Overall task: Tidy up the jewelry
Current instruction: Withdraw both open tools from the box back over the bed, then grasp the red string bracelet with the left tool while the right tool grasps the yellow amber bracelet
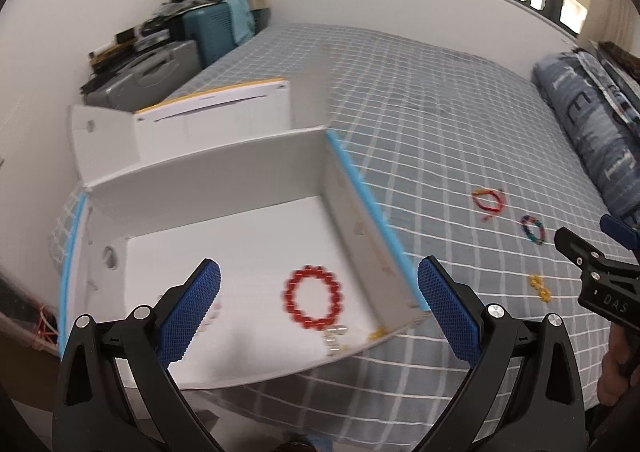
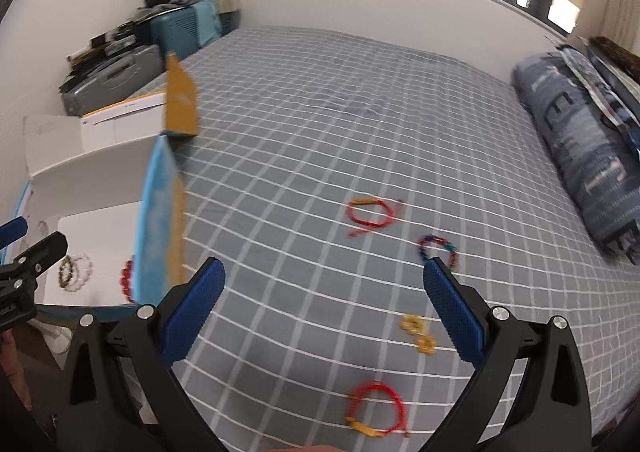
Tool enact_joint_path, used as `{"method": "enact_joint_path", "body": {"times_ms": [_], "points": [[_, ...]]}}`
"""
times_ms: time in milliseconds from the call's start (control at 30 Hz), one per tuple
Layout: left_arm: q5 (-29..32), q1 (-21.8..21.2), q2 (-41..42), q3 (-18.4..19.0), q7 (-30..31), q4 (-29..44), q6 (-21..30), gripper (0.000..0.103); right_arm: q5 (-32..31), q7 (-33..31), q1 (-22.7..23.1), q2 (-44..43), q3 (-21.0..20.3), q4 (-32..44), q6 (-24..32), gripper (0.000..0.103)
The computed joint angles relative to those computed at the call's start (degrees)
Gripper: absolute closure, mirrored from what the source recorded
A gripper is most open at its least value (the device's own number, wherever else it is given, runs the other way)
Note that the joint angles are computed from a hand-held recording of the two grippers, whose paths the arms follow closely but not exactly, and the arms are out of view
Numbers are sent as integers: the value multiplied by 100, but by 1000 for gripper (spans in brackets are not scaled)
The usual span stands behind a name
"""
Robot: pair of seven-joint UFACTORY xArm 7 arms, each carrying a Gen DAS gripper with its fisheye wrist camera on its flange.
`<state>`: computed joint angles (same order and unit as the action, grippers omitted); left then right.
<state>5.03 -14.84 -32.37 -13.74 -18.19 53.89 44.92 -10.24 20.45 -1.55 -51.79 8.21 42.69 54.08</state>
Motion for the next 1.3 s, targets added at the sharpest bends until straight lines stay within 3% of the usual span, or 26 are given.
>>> {"method": "enact_joint_path", "body": {"times_ms": [233, 433, 667, 1100, 1300], "points": [[-216, -394, 835, -261, -74, 768, 143, 6, -166, -337, -328, -550, -471, -295, 215, 8], [155, -699, 1694, -590, -423, 1536, 217, 6, -210, -699, -659, -690, -824, -385, 215, 8], [746, -1158, 2573, -630, -861, 2266, 284, 6, -167, -1119, -981, -619, -1176, -514, 29, 8], [1186, -2115, 4656, -66, -928, 4245, 693, 6, 129, -1578, -1320, -577, -1367, -1145, -134, 8], [1250, -2585, 5926, 353, -699, 5558, 1100, 6, 212, -1632, -1281, -488, -1238, -1762, -607, 8]]}}
